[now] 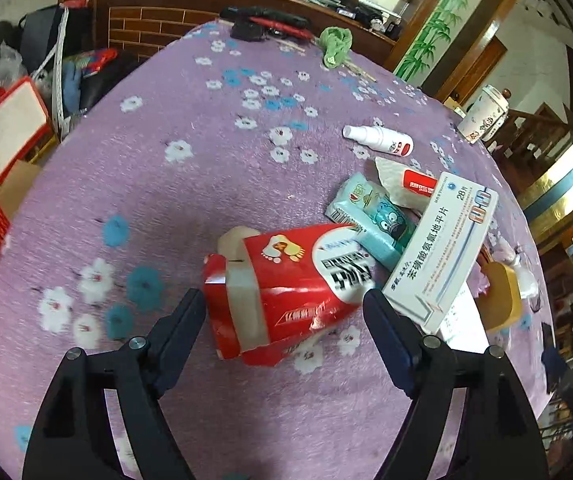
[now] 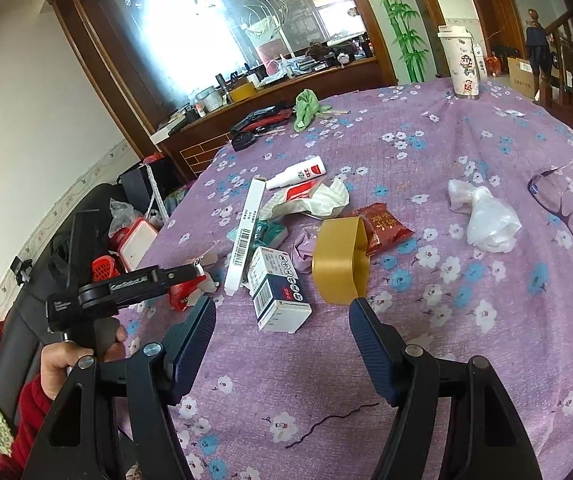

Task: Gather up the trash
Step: 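Grasp the red-and-white tissue pack with the left tool, then grasp the white medicine box with the right tool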

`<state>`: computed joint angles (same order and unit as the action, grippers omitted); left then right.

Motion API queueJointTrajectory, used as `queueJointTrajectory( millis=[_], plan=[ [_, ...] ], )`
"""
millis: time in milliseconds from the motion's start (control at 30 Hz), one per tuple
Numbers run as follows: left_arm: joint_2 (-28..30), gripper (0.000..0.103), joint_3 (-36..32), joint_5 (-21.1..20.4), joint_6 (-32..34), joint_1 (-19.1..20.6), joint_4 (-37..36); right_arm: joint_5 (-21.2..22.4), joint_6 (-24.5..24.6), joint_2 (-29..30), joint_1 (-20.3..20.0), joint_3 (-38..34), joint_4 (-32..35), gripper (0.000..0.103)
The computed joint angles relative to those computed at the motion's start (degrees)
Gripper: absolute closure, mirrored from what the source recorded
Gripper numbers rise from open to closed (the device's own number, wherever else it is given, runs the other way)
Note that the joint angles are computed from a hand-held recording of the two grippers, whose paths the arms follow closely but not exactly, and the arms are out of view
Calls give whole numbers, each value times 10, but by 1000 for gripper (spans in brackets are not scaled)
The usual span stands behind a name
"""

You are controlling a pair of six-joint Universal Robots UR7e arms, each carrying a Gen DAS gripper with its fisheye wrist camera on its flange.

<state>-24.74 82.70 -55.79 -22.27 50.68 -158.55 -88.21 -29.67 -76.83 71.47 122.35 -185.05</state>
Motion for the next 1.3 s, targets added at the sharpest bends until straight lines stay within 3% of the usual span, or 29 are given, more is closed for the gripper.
queueJointTrajectory(
  millis=[200, 267, 333, 433, 533, 733, 867, 1133, 1267, 1300],
  plan=[
    [32, 24, -42, -3, -12, 0, 10, -4, -4, 2, 1, -1, -2, 30],
    [34, 39, -41, -8, -7, 1, -1, -5, -2, 3, -1, -2, -2, 30],
    [32, 65, -34, -20, -3, 2, -13, -6, 1, 4, -2, -4, -1, 30],
    [26, 85, -20, -36, 16, 2, -41, -4, 6, 8, -1, -12, 10, 30],
    [20, 98, -5, -36, 37, -4, -70, 7, 13, 12, 2, -23, 27, 30],
    [12, 99, 29, 0, 92, -24, -127, 27, 26, 26, 20, -62, 75, 33],
    [2, 99, 59, 29, 118, -34, -171, 5, 28, 59, 46, -106, 100, 41],
    [-10, 99, 100, 79, 156, -47, -230, -82, 53, 153, 77, -200, 116, 53],
    [-8, 99, 109, 94, 168, -50, -246, -99, 52, 178, 80, -223, 130, 84],
    [-6, 99, 110, 99, 171, -52, -250, -97, 46, 177, 80, -219, 126, 86]
  ],
)
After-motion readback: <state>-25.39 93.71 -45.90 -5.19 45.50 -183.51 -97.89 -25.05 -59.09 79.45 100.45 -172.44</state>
